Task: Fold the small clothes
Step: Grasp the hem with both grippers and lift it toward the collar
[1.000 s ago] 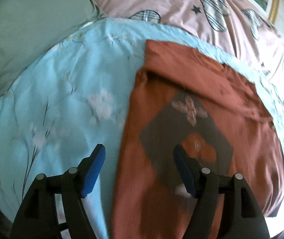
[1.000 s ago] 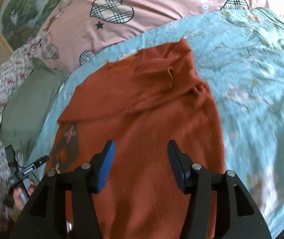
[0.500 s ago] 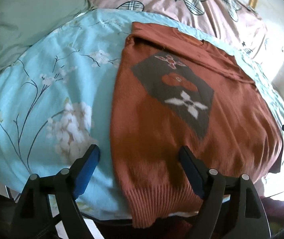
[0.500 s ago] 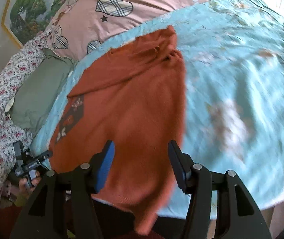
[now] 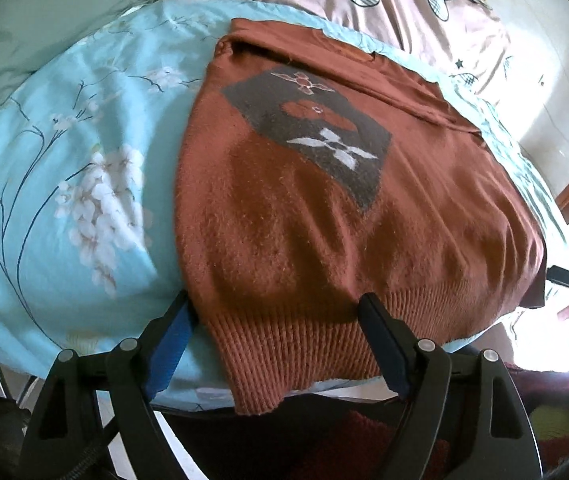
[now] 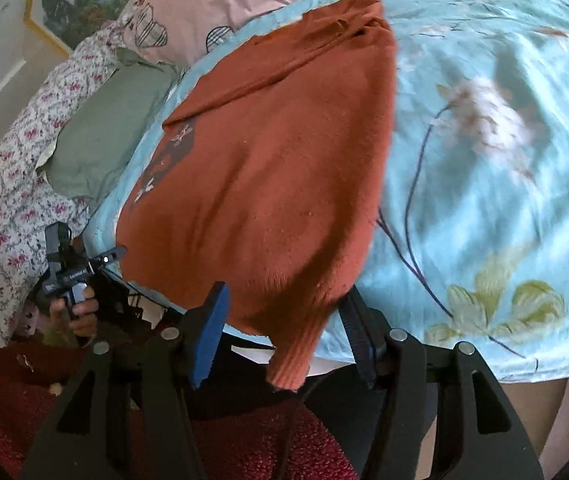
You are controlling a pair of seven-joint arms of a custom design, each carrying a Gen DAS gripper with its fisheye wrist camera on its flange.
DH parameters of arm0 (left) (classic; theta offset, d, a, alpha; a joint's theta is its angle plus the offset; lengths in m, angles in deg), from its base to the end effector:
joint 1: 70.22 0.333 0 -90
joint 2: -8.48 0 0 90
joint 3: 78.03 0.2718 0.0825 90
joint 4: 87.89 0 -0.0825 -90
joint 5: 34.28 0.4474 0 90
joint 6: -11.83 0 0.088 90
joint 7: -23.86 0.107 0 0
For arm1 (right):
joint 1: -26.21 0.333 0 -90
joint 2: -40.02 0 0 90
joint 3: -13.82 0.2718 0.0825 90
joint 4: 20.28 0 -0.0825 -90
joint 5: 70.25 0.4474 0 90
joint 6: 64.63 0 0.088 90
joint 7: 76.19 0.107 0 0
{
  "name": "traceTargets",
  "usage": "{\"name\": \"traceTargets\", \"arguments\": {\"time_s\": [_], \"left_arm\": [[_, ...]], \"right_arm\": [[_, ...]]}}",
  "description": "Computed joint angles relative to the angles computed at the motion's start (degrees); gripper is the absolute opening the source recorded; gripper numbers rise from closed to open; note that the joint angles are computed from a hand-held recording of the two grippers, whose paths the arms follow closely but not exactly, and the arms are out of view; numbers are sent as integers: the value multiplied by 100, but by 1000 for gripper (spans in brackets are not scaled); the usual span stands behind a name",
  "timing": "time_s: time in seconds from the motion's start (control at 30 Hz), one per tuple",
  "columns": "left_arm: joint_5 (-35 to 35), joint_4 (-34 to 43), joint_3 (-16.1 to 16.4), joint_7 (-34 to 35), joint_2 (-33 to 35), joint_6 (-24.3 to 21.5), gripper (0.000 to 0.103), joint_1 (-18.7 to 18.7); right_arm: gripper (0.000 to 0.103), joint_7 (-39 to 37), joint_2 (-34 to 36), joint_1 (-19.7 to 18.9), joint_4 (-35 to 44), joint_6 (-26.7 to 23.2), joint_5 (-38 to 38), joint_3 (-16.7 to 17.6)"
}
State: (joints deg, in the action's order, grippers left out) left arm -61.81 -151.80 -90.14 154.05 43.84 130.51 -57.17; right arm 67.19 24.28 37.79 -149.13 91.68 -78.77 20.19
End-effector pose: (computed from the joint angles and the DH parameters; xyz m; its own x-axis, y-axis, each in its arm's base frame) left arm 0.7969 0.0351 0.4608 -0.5037 -0.8234 0.2613 -0.7737 0.2955 -0.5604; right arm 0.5560 0.1886 0.4979 -0.3052 -0.8453 -0.4386 -0.6693 0.5180 -0.5326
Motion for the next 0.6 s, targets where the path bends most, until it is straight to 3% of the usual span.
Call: {"name": "traceTargets", "arguments": {"time_s": [0.03, 0.07, 0.1, 0.13, 0.2, 0.27, 0.37, 0.6], "left_arm": [[-13, 34, -6, -4, 20, -27, 73, 7], [-55, 85, -22, -7, 53, -67, 66, 32], [-91, 141, -36, -2, 92, -111, 57, 54], [-128, 191, -49, -2, 124, -162, 52, 79], [-223, 340, -86, 3, 225, -347, 26, 152], [-287, 413, -116, 44, 270, -455, 8, 189], [-420, 154, -136, 204, 81, -327, 8, 264], [-871, 317, -189, 35, 134, -434, 6, 424]], "right_arm": [[41, -112, 30, 26, 68, -164, 14, -16], [21, -249, 39, 96, 61, -224, 187, -83], [8, -350, 74, 145, 87, -237, 343, -133], [8, -463, 70, 198, 37, -161, 513, -182], [8, -628, 7, 235, -96, 172, 661, -211], [7, -764, -52, 266, -219, 659, 796, -229], [7, -1039, -82, 364, -323, 1290, 1103, -315], [7, -1067, 13, 216, -284, 2025, 1336, -194]]}}
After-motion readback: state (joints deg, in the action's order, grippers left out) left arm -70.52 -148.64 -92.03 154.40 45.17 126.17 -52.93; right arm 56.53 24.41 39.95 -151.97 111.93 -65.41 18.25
